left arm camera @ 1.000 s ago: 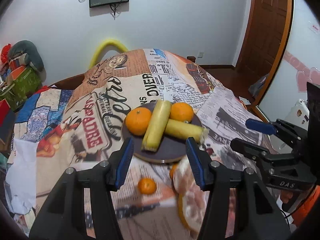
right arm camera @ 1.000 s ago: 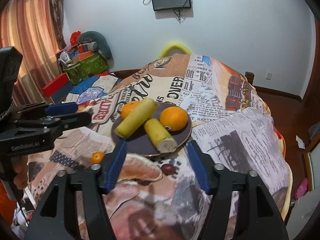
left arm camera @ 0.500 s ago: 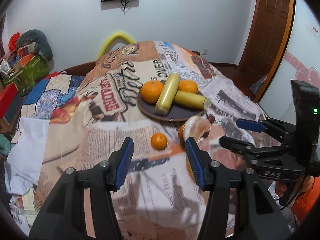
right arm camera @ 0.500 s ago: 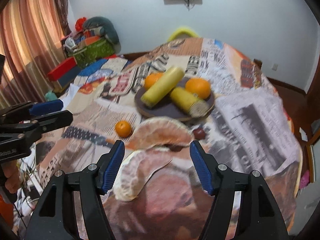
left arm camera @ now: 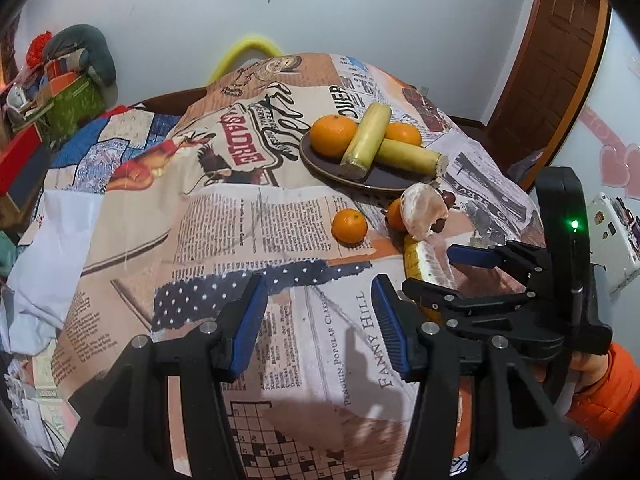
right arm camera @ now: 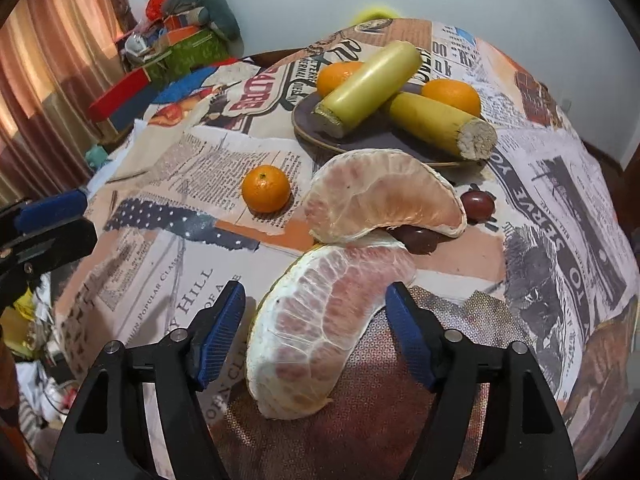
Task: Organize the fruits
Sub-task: 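Grasp a pomelo segment with the right tool and lift it, then grasp a second pomelo segment with the left tool while the right tool holds its segment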
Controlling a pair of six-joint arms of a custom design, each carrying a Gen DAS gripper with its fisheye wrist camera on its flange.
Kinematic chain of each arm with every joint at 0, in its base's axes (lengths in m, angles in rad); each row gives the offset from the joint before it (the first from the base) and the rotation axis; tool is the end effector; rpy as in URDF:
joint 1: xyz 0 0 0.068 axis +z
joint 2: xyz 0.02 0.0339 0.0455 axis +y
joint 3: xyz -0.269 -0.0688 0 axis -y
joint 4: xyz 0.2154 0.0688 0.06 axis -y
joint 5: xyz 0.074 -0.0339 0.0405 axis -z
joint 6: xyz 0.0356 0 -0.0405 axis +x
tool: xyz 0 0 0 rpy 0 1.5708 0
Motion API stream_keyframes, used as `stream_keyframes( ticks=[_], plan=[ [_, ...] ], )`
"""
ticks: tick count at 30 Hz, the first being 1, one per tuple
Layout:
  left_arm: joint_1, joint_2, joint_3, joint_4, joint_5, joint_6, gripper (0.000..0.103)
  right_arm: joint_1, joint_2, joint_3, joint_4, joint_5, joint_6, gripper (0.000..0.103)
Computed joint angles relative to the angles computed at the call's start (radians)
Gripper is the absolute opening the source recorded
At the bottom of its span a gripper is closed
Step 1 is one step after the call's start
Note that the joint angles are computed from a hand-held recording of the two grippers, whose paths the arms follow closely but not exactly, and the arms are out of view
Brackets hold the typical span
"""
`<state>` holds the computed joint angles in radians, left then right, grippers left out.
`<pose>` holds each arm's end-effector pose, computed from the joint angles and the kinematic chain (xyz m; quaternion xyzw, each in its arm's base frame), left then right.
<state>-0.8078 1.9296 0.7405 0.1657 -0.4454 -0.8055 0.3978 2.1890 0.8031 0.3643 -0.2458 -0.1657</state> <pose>0.2223 -0.2103 0.0972 -0.0586 0.9391 -0.0432 0.3359 0.3019 0.1363 0.0394 -0.2975 0.9084 0.1484 0.2536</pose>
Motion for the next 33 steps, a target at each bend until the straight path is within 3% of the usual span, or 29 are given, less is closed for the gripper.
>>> stream_keyframes(
  ticks=[3, 12, 22, 33],
  plan=[
    [-0.002, 0.01, 0.005, 0.003, 0.004, -0.011, 0.054, 0.01, 0.002, -0.007, 0.004, 0.036, -0.017, 0.07],
    [-0.026, 0.038, 0.059, -0.032, -0.002, -0.008, 0.054, -0.1, -0.029, -0.061, -0.012, -0.089, -0.079, 0.049],
    [-0.034, 0.106, 0.156, -0.065, 0.031, 0.017, 0.054, -0.272, -0.097, -0.166, 0.019, -0.127, -0.172, 0.048],
    [0.019, 0.281, 0.425, -0.141, 0.129, 0.119, 0.054, -0.362, -0.044, -0.062, 0.002, -0.135, -0.16, 0.048]
  ],
)
